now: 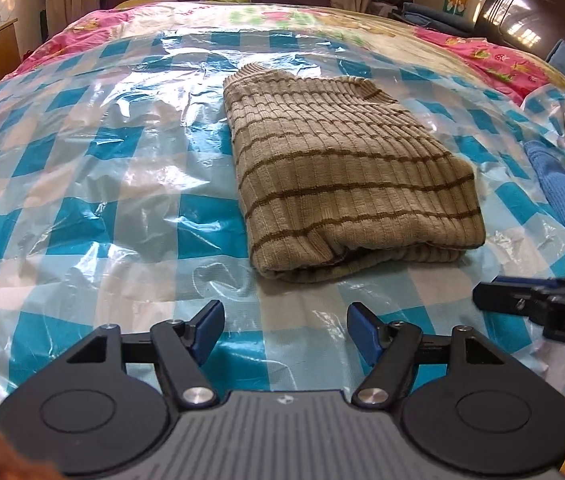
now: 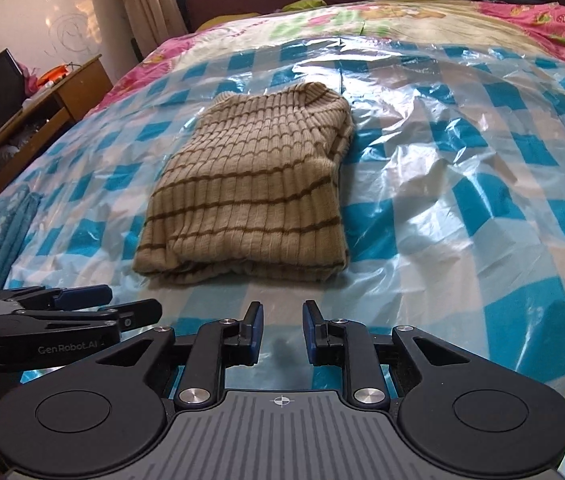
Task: Fold small clothes
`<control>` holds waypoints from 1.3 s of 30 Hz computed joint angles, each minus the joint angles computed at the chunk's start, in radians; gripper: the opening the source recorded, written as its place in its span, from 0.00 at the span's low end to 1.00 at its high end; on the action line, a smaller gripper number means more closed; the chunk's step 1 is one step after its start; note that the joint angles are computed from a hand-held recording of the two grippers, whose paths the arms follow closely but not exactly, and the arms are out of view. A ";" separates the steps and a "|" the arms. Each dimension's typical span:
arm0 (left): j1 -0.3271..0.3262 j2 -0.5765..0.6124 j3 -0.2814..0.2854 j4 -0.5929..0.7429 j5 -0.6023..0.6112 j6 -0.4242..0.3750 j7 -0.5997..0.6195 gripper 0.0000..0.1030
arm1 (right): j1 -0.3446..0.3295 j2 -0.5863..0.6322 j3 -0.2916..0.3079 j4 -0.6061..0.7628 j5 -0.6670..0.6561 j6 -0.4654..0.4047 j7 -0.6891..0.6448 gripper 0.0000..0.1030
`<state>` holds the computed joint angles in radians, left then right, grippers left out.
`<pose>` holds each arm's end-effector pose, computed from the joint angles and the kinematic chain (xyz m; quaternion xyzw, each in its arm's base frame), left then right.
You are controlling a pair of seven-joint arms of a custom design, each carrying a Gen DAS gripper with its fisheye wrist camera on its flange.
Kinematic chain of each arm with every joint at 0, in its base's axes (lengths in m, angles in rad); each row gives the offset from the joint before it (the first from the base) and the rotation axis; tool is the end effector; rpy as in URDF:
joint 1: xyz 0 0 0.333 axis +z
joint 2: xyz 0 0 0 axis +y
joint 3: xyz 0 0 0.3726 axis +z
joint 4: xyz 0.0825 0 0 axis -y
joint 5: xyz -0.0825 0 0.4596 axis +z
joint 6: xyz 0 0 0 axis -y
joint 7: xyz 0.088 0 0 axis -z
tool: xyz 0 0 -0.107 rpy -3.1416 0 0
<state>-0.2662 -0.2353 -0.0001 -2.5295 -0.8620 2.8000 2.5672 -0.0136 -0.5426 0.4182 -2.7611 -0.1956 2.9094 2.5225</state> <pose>0.5018 -0.0998 0.4089 -0.4770 0.8161 -0.3064 0.1121 0.3964 0.1807 0.4342 -0.5368 0.7708 -0.1908 0.2852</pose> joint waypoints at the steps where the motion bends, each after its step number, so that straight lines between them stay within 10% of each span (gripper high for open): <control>1: 0.001 -0.003 0.000 -0.002 0.001 -0.003 -0.002 0.71 | 0.002 0.000 0.003 0.000 0.002 -0.001 0.005 0.21; 10: -0.005 -0.014 -0.001 -0.021 0.072 0.019 -0.078 0.77 | -0.027 -0.001 0.061 0.011 -0.044 -0.019 0.074 0.37; 39: -0.038 -0.020 0.025 -0.047 0.241 0.064 -0.244 0.96 | -0.016 0.002 0.056 0.005 -0.128 -0.041 0.179 0.44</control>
